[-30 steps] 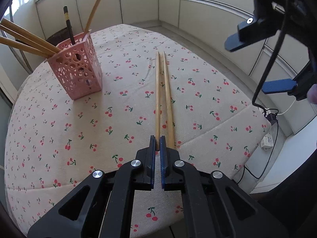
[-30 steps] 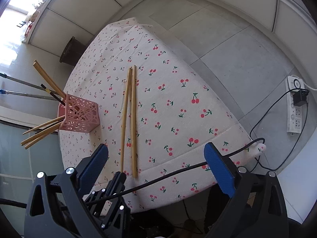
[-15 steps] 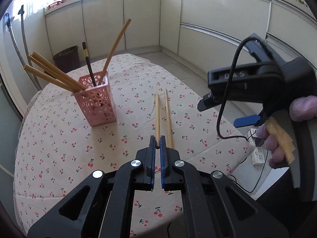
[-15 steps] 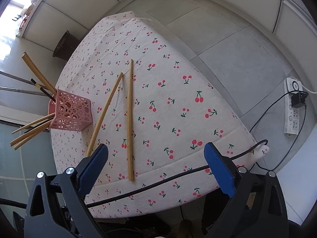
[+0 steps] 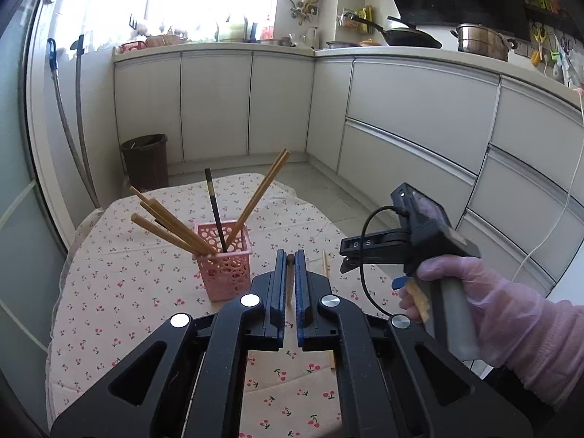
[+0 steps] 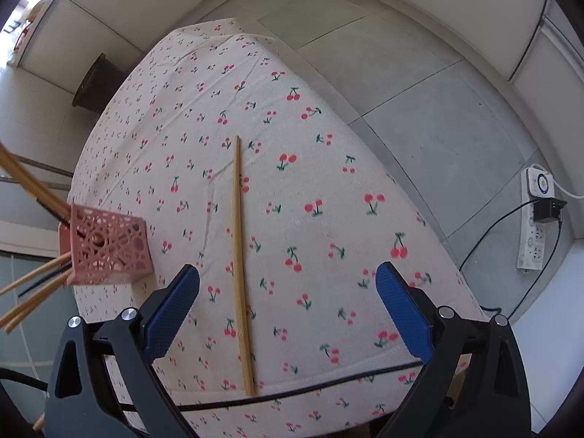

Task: Organize utensils
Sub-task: 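Lift the chopstick toward the holder with the left gripper while the right gripper approaches the last chopstick, then close the right gripper on the last chopstick while the left gripper holds its chopstick above the holder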

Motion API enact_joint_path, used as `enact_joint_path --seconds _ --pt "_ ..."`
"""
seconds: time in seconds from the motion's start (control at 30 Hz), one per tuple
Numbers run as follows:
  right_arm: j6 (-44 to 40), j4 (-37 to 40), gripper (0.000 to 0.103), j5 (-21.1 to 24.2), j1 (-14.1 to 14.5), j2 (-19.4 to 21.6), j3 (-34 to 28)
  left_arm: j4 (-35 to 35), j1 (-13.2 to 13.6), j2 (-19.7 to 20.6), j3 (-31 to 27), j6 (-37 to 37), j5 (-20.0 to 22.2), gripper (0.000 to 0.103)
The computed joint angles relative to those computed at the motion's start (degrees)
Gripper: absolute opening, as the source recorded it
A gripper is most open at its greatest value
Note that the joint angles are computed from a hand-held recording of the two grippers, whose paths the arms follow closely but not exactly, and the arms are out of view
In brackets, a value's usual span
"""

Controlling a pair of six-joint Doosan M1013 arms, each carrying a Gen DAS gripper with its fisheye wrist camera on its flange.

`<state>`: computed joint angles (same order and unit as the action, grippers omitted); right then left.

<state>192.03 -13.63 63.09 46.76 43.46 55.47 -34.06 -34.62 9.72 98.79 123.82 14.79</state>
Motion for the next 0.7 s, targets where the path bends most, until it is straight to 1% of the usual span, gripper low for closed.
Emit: enact_joint_path --seconds 0.13,0.23,0.3,0.37,0.4,0.43,0.47,0.5,0.53,0.57,0.63,0.67,0.7 --pt "-1.4 -0.7 0.094 2.4 -1.5 2.2 -3.0 -4.5 0.7 -0.6 0.2 4.0 -0.7 0.004" --pt "-4.4 -1.6 0.094 5.1 -2.3 4.2 -6.2 -7.7 1.4 -0.9 0.3 6.4 -1.1 0.004" --pt "-7.4 -2.1 0.094 8.0 -2.6 6.1 -9.3 -9.5 1.8 -1.1 0.3 7.7 -1.5 0.004" --pt "-9.3 -1.2 0.092 8.7 -2.9 7.1 -10.7 -10.9 2.0 -1.4 0.4 9.3 -2.2 0.004" --pt "-10.0 -0.3 0.086 8.4 -3.1 7.5 -11.1 -11.3 2.0 -1.5 0.5 9.8 -2.6 0.004" --pt "-11.2 0.1 0.079 9.8 -3.1 8.4 -12.4 -12.2 2.0 -1.6 0.6 10.6 -2.9 0.004" --pt "-12.5 -1.3 0.074 12.2 -2.8 9.4 -14.5 -13.4 2.1 -1.8 0.7 11.7 -3.0 0.004" --pt "-14.7 -1.9 0.067 16.0 -2.6 11.0 -17.6 -14.5 2.2 -1.8 0.8 12.7 -3.1 0.004" --pt "-15.6 -2.4 0.062 17.2 -2.4 11.7 -18.8 -15.3 2.2 -1.9 0.9 13.3 -3.3 0.004" --pt "-16.3 -3.0 0.059 17.2 -2.3 11.7 -18.9 -15.8 2.3 -1.9 0.9 13.7 -3.3 0.004" --pt "-16.9 -4.0 0.043 19.0 -2.1 12.3 -20.0 -16.4 2.4 -2.0 1.1 13.9 -3.6 0.004" --pt "-17.4 -4.8 0.040 20.1 -1.9 12.6 -20.6 -16.5 2.5 -2.1 1.2 14.0 -3.7 0.004" --pt "-17.8 -5.6 0.034 20.9 -1.8 12.9 -21.0 -16.2 2.4 -2.2 1.3 13.7 -3.9 0.004"
